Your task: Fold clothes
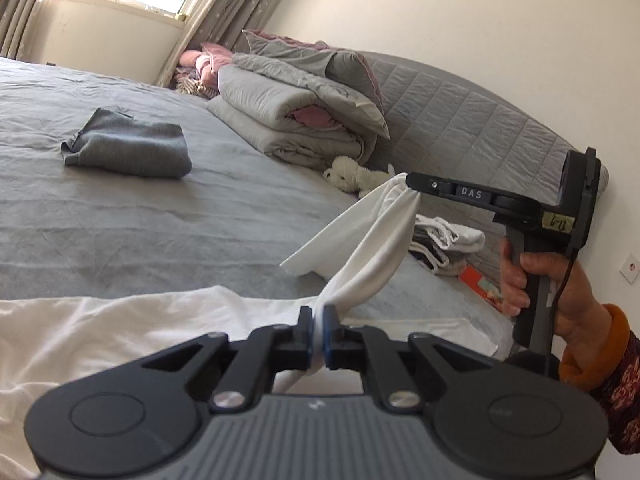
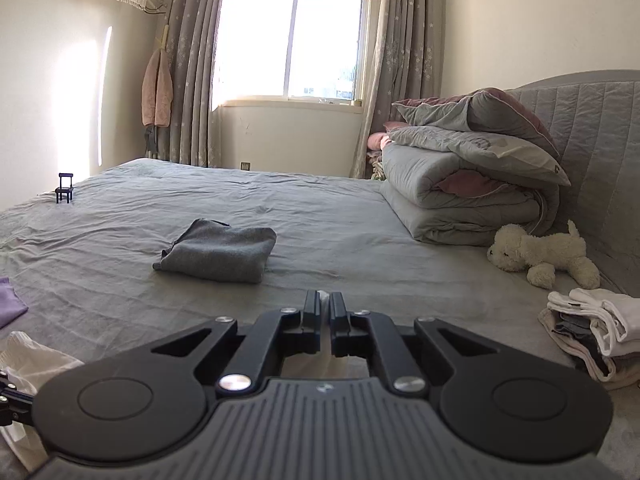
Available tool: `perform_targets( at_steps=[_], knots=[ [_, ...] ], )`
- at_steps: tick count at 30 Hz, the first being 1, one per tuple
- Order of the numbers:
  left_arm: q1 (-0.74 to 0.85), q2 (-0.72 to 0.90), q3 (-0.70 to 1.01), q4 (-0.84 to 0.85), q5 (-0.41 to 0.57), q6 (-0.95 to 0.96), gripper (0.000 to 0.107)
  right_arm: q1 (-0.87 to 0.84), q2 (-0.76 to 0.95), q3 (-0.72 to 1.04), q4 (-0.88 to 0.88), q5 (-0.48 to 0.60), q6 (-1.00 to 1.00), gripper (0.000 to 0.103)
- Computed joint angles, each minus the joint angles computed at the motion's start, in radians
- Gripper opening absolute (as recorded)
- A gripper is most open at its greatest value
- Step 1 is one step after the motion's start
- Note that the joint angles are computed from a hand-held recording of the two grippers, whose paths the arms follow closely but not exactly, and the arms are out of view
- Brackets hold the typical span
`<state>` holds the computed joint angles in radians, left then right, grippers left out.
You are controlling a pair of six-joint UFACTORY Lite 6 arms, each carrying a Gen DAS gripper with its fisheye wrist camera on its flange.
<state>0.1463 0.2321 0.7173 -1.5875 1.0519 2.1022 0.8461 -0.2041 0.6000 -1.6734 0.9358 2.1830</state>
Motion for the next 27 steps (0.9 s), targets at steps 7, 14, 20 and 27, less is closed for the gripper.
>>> perform_targets(
  at_steps=[7, 14, 20, 27],
  knots=[
    [-0.056, 0.03, 0.018, 0.142, -0.123, -0.057, 0.005, 0.1, 0.004, -0.09, 0.262, -0.068, -0.116, 0.007],
    [-0.119, 0.038, 0.015, 0.19, -0.234, -0.067, 0.006, 0.069, 0.059, -0.142, 0.379, -0.239, -0.151, 0.008],
    [-0.097, 0.045, 0.045, 0.219, -0.225, -0.146, 0.032, 0.016, -0.099, -0.199, 0.484, -0.332, -0.25, 0.029],
    [-0.07, 0.018, 0.035, 0.068, -0.224, -0.102, 0.039, -0.047, -0.254, -0.194, 0.487, -0.412, -0.355, 0.055]
  ],
)
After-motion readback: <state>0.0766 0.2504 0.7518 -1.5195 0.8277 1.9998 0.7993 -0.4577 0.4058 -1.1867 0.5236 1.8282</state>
